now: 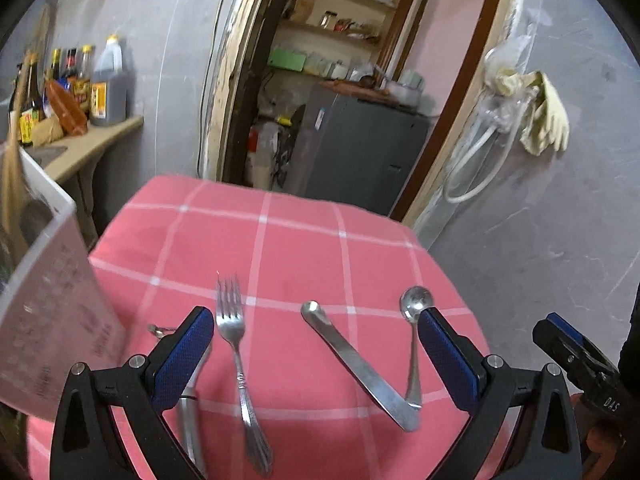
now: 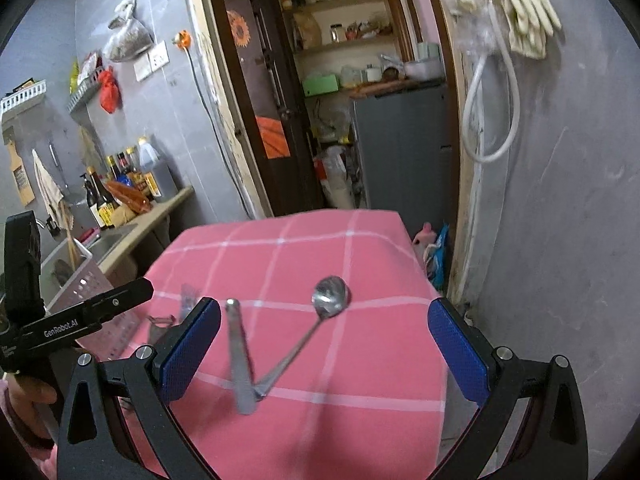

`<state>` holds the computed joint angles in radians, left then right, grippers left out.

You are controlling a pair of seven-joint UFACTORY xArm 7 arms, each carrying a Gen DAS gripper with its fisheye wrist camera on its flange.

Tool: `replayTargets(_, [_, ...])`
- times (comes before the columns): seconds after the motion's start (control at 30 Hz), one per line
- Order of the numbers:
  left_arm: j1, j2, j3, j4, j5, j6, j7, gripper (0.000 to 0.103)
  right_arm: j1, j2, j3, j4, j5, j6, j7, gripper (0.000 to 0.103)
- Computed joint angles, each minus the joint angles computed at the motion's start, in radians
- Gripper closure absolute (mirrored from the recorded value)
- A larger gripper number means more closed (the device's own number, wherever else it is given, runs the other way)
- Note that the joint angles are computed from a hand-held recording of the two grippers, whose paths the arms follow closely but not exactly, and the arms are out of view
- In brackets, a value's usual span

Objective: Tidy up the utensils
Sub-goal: 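Lower the left tool onto the second knife while the right tool grips the last spoon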

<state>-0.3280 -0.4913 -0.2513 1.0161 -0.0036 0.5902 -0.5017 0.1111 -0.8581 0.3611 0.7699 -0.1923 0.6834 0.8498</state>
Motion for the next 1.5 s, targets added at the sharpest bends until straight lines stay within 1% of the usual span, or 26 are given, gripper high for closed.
replayTargets(0.17, [0.02, 0.064, -0.034, -0.003, 0.036, -0.022, -0.062, 0.0, 0.007, 0.036, -0.035, -0.07, 0.009, -0.104, -0.012, 0.001])
replayTargets(0.27, [0.0, 0.098, -0.022, -0.004, 0.03, -0.043, -0.063, 0.001, 0.019, 0.056, -0.066, -0.12, 0.026, -0.2, -0.025, 0.001])
replayTargets(0.37, [-0.032, 0.124, 0.001, -0.006, -0.004, -0.071, -0.038, 0.004, 0.061, 0.099, -0.124, -0.157, 0.075, -0.303, -0.063, 0.003])
replayTargets(0.43, [-0.052, 0.144, 0.013, -0.007, -0.031, -0.088, -0.019, 0.014, 0.095, 0.14, -0.162, -0.161, 0.117, -0.343, -0.094, 0.013])
replayTargets(0.47, [-0.063, 0.155, 0.02, -0.004, -0.048, -0.09, -0.007, 0.017, 0.103, 0.154, -0.171, -0.162, 0.132, -0.356, -0.106, 0.027])
replayTargets(0.5, [-0.078, 0.167, 0.031, -0.001, -0.074, -0.09, 0.012, 0.024, 0.115, 0.18, -0.183, -0.155, 0.149, -0.362, -0.121, 0.035])
replayTargets(0.53, [-0.089, 0.179, 0.039, 0.004, -0.098, -0.089, 0.026, 0.03, 0.127, 0.198, -0.195, -0.152, 0.165, -0.368, -0.137, 0.037])
replayTargets(0.6, [-0.102, 0.201, 0.048, 0.013, -0.138, -0.084, 0.041, 0.036, 0.162, 0.242, -0.228, -0.145, 0.206, -0.391, -0.178, 0.042])
replayTargets(0.63, [-0.106, 0.206, 0.051, 0.01, -0.156, -0.088, 0.047, 0.039, 0.168, 0.249, -0.233, -0.146, 0.219, -0.392, -0.192, 0.044])
replayTargets(0.7, [-0.117, 0.223, 0.064, 0.012, -0.209, -0.094, 0.06, 0.045, 0.19, 0.294, -0.25, -0.125, 0.251, -0.397, -0.224, 0.05])
replayTargets(0.8, [-0.111, 0.238, 0.064, 0.017, -0.23, -0.112, 0.056, 0.052, 0.21, 0.333, -0.268, -0.114, 0.293, -0.413, -0.265, 0.058])
replayTargets(0.9, [-0.114, 0.261, 0.078, 0.031, -0.278, -0.122, 0.073, 0.057, 0.21, 0.376, -0.269, -0.085, 0.312, -0.411, -0.299, 0.062])
replayTargets(0.93, [-0.111, 0.272, 0.074, 0.043, -0.277, -0.118, 0.068, 0.059, 0.211, 0.378, -0.274, -0.082, 0.318, -0.405, -0.315, 0.062])
replayTargets(0.97, [-0.109, 0.284, 0.074, 0.057, -0.279, -0.111, 0.071, 0.061, 0.212, 0.381, -0.278, -0.079, 0.325, -0.399, -0.329, 0.065])
replayTargets(1.0, [-0.106, 0.294, 0.072, 0.07, -0.277, -0.102, 0.072, 0.061, 0.216, 0.395, -0.282, -0.065, 0.331, -0.389, -0.347, 0.07])
replayTargets(1.03, [-0.101, 0.303, 0.068, 0.082, -0.266, -0.093, 0.071, 0.061, 0.212, 0.408, -0.28, -0.05, 0.334, -0.372, -0.355, 0.074])
replayTargets(1.07, [-0.093, 0.311, 0.057, 0.096, -0.235, -0.077, 0.054, 0.061, 0.214, 0.411, -0.286, -0.044, 0.344, -0.362, -0.371, 0.08])
replayTargets(1.1, [-0.086, 0.317, 0.048, 0.107, -0.207, -0.063, 0.036, 0.064, 0.216, 0.413, -0.287, -0.04, 0.353, -0.356, -0.382, 0.084])
replayTargets(1.13, [-0.079, 0.322, 0.037, 0.12, -0.167, -0.041, 0.015, 0.07, 0.212, 0.413, -0.283, -0.039, 0.358, -0.35, -0.386, 0.086])
replayTargets(1.2, [-0.073, 0.328, 0.028, 0.138, -0.118, -0.005, -0.006, 0.077, 0.194, 0.409, -0.264, -0.041, 0.356, -0.344, -0.376, 0.092])
replayTargets(1.27, [-0.079, 0.335, 0.032, 0.159, -0.119, 0.032, 0.006, 0.077, 0.185, 0.403, -0.257, -0.047, 0.358, -0.343, -0.368, 0.095])
replayTargets(1.3, [-0.079, 0.342, 0.03, 0.177, -0.105, 0.06, 0.006, 0.08, 0.18, 0.401, -0.253, -0.049, 0.357, -0.341, -0.362, 0.096])
replayTargets(1.33, [-0.081, 0.35, 0.028, 0.198, -0.096, 0.09, 0.013, 0.088, 0.175, 0.397, -0.245, -0.05, 0.354, -0.338, -0.352, 0.096])
replayTargets(1.37, [-0.084, 0.353, 0.027, 0.209, -0.093, 0.1, 0.021, 0.089, 0.173, 0.396, -0.243, -0.052, 0.353, -0.338, -0.348, 0.096])
replayTargets(1.43, [-0.086, 0.374, 0.021, 0.255, -0.063, 0.158, 0.021, 0.091, 0.168, 0.384, -0.231, -0.06, 0.347, -0.329, -0.33, 0.097])
replayTargets(1.5, [-0.09, 0.386, 0.023, 0.287, -0.068, 0.205, 0.03, 0.092, 0.165, 0.373, -0.22, -0.065, 0.336, -0.315, -0.316, 0.097])
